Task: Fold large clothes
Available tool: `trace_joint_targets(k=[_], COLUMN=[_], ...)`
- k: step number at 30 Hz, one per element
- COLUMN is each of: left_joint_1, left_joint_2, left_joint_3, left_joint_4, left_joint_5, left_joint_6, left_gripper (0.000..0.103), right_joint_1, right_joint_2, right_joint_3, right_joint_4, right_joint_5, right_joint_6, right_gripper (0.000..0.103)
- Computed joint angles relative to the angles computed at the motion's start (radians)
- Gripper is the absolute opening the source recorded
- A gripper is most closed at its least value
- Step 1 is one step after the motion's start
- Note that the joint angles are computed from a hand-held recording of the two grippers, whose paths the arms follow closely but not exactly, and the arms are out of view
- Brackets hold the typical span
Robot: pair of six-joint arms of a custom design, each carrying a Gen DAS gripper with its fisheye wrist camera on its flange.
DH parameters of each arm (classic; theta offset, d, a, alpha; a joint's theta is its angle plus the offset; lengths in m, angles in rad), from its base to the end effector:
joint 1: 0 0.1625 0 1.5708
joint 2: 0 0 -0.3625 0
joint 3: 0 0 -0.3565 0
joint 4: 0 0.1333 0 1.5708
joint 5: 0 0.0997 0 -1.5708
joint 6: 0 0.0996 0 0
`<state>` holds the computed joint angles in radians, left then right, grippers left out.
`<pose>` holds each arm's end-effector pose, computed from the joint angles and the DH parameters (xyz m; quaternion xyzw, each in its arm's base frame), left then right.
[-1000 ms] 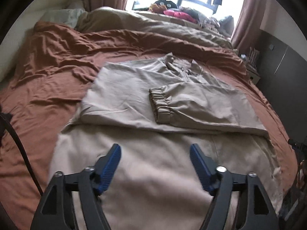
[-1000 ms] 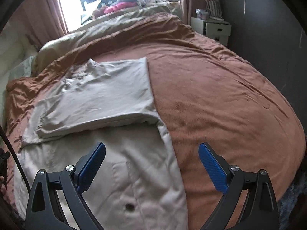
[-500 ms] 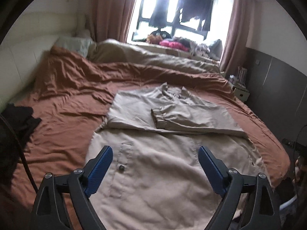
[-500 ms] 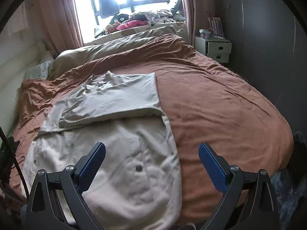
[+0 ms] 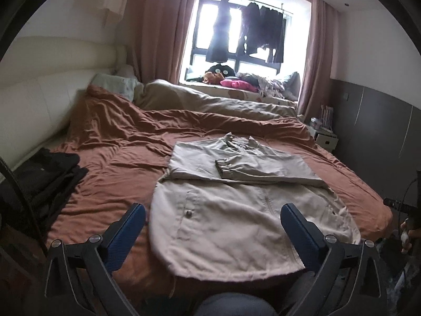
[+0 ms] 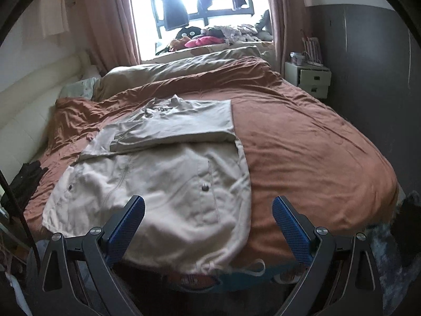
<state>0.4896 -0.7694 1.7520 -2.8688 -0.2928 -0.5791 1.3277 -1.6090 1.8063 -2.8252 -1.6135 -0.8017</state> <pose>-0.3884 -0.4660 0.1217 0.1062 0.7912 -0.5198 0.3044 0.0118 -0.4886 0.4928 0.2277 -0.8329 0.4277 0.2675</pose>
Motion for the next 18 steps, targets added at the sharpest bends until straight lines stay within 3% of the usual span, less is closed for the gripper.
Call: trace_joint_targets(k=[10, 18], left_joint_1=[-0.089, -0.096], left_joint_2=[-0.184, -0.249], left_joint_3=[0.227, 0.297], left_joint_4=[0.363, 0.541], left_joint_5=[0.010, -0.021], left_joint_6=[-0.477, -0.681], left_gripper=[0.103, 0.103], right_joint_1=[-0.116, -0.190], right_joint_2=[-0.176, -0.212], right_joint_3=[0.130, 0.190], right_joint_4=[0.069, 0.056], right_joint_5=[0.118, 0.178], right_joint_6=[0.034, 0.058], right_gripper=[0.103, 0.103])
